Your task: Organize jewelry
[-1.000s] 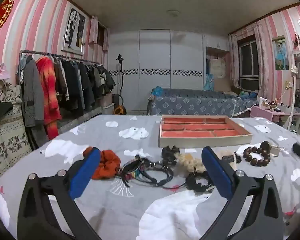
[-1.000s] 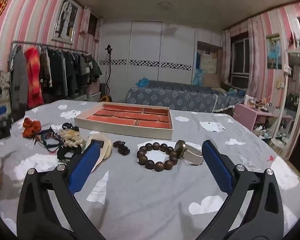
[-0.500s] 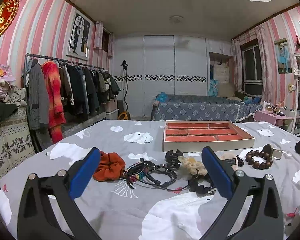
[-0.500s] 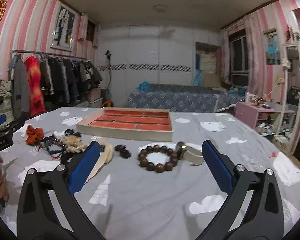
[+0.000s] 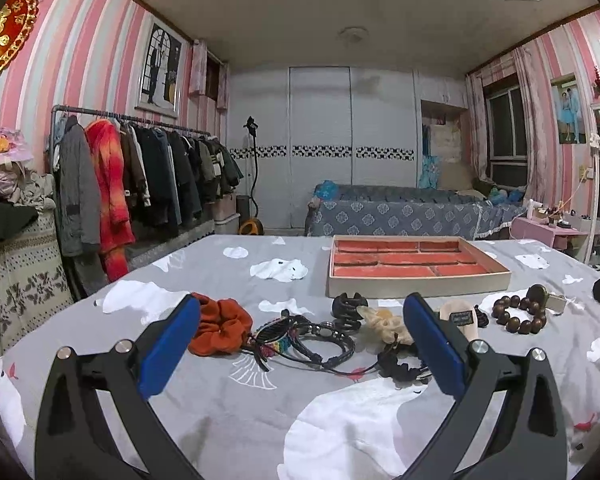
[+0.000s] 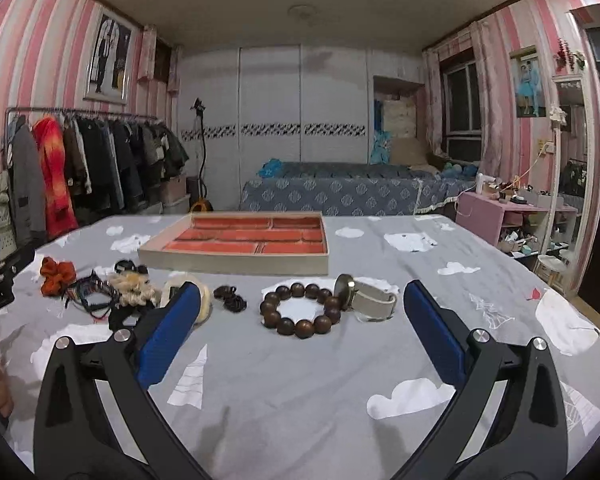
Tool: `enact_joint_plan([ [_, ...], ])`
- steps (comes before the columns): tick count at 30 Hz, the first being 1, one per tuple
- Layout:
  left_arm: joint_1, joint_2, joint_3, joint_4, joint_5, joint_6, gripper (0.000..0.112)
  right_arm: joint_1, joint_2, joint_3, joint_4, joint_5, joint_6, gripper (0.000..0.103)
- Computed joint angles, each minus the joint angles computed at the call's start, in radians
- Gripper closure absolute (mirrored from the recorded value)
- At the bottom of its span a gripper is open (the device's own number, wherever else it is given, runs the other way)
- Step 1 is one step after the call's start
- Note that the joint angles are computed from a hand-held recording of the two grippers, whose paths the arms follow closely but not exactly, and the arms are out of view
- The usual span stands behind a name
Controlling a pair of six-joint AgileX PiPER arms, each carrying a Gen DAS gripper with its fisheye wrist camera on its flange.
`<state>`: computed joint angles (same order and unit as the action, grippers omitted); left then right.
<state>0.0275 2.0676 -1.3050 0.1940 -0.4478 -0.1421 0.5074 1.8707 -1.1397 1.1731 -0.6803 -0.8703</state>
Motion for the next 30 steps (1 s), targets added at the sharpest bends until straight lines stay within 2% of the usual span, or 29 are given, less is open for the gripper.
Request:
enact_joint_plan([
  [2,0.002,-0.002,0.007,-0.001,-0.007,-0.001,0.013,0.003,0.014,-0.028,0.039,0.019,-0.065,0.004],
  [30,0.008,-0.017,0.024,0.033,-0.011,-0.036,0.013,0.004,0.01,-0.013,0.02,0.008,-0.029,0.004],
])
